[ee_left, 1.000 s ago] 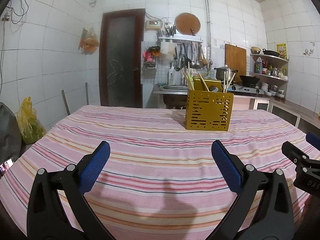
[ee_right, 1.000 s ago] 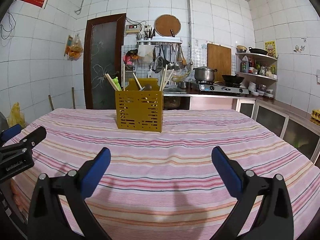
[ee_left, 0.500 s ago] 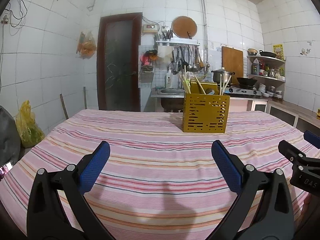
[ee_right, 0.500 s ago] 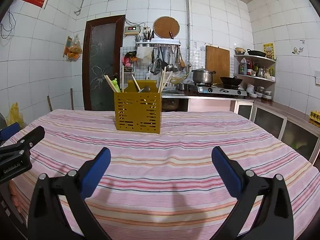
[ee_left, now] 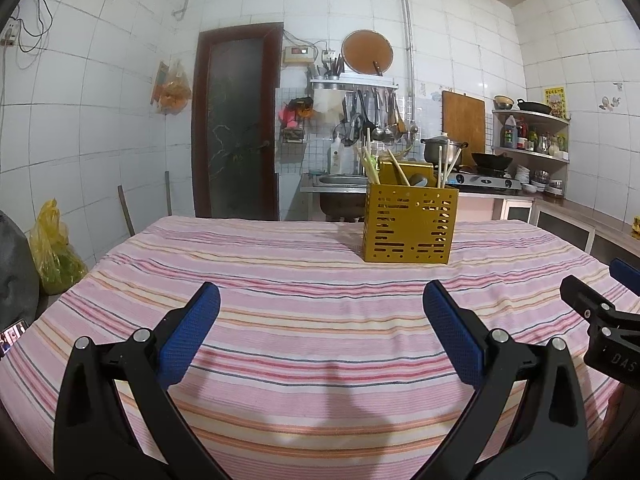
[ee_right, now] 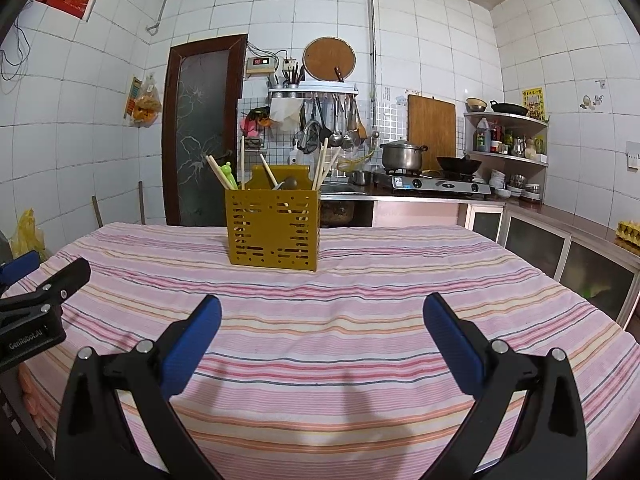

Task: Organize utensils

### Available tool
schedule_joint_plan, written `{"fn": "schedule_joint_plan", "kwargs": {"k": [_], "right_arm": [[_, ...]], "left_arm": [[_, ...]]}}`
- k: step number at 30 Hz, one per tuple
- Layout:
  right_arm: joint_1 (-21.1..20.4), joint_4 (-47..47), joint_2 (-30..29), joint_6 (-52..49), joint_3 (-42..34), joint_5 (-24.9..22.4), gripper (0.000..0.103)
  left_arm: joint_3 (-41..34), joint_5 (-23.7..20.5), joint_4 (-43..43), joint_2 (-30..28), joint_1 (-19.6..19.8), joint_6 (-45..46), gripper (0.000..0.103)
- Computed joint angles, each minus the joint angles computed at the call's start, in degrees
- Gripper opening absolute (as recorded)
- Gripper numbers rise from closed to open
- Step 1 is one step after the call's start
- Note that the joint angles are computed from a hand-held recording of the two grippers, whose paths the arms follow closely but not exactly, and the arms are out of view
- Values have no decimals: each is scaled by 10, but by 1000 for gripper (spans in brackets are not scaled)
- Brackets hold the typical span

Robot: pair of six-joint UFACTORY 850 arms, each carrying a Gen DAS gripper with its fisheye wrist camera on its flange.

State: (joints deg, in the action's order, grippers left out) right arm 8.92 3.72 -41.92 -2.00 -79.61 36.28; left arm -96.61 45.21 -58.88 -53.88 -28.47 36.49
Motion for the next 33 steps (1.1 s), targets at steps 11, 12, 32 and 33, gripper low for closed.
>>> {"fn": "schedule_joint_plan", "kwargs": {"k": [11, 12, 32, 33], "right_arm": [[0, 4, 1, -6, 2, 5, 99], [0, 5, 2, -6, 3, 6, 99], [1, 10, 3, -9, 6, 9, 99], [1, 9, 3, -8, 6, 8, 99]], "left_arm": [[0, 2, 0, -1, 0, -2, 98], [0, 3, 1, -1, 0, -3, 98], [4, 11, 5, 0, -2, -5, 98], [3, 11, 5, 0, -3, -3, 98]]}}
